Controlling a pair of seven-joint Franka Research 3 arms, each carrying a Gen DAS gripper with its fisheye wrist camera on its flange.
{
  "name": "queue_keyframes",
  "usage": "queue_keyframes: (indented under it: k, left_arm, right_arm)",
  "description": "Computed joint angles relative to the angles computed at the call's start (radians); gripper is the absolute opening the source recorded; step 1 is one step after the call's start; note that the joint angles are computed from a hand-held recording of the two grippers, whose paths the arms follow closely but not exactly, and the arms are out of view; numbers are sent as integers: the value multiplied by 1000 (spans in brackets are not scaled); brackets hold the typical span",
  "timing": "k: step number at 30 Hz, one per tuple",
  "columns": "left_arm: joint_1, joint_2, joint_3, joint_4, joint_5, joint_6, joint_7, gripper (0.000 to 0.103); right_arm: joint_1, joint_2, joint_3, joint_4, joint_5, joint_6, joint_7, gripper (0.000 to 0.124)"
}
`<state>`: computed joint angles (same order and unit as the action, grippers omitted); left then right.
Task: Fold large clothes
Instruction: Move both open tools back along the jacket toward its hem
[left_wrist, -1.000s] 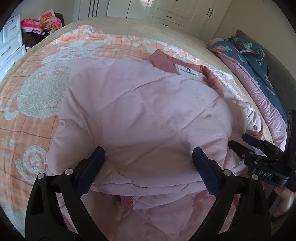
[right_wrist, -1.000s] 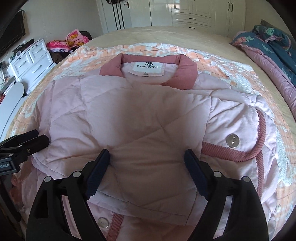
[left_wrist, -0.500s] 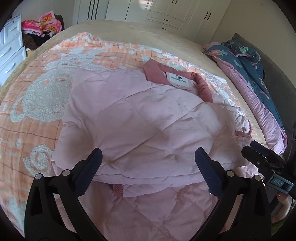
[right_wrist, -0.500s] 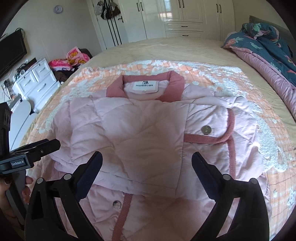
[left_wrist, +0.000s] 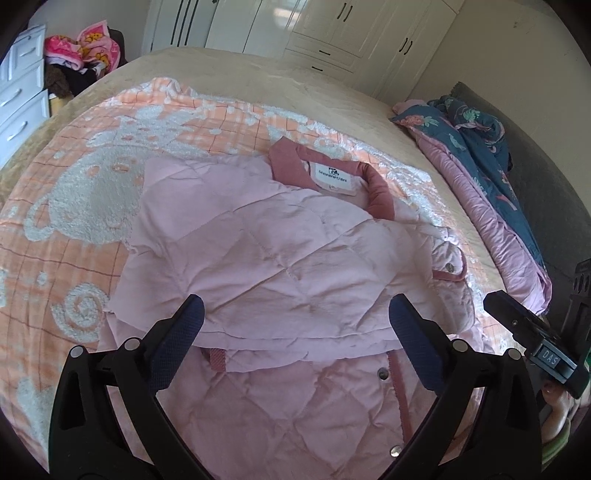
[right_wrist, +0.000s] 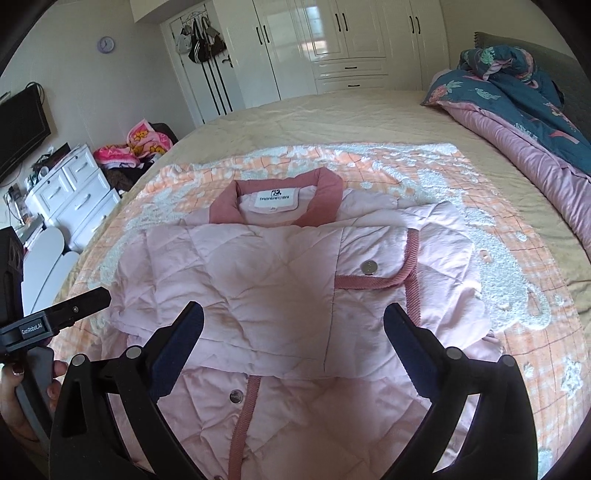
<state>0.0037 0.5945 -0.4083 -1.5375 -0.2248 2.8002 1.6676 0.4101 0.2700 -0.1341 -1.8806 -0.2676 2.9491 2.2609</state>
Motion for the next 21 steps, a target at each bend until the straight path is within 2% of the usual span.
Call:
queue_keyframes:
  k: [5,11,20,21]
  left_arm:
    - [31,-38,-31,-40,-36,15,29,94]
    - [64,-100,-61,-114,-89,62,76,94]
    - [110,-213,-102,-236,-208,124,162,94]
    - [127,-229,-124,-255,-241,133,192,94]
  right_arm:
    - [21,-46,-30,-45,-59,20,71,98]
    - [18,-99,-31,-87,-169,26,177,98]
    - [-36,-199,25,-160,-378,10,359,98]
    - [-45,-212,35,-169,-396,7,374,98]
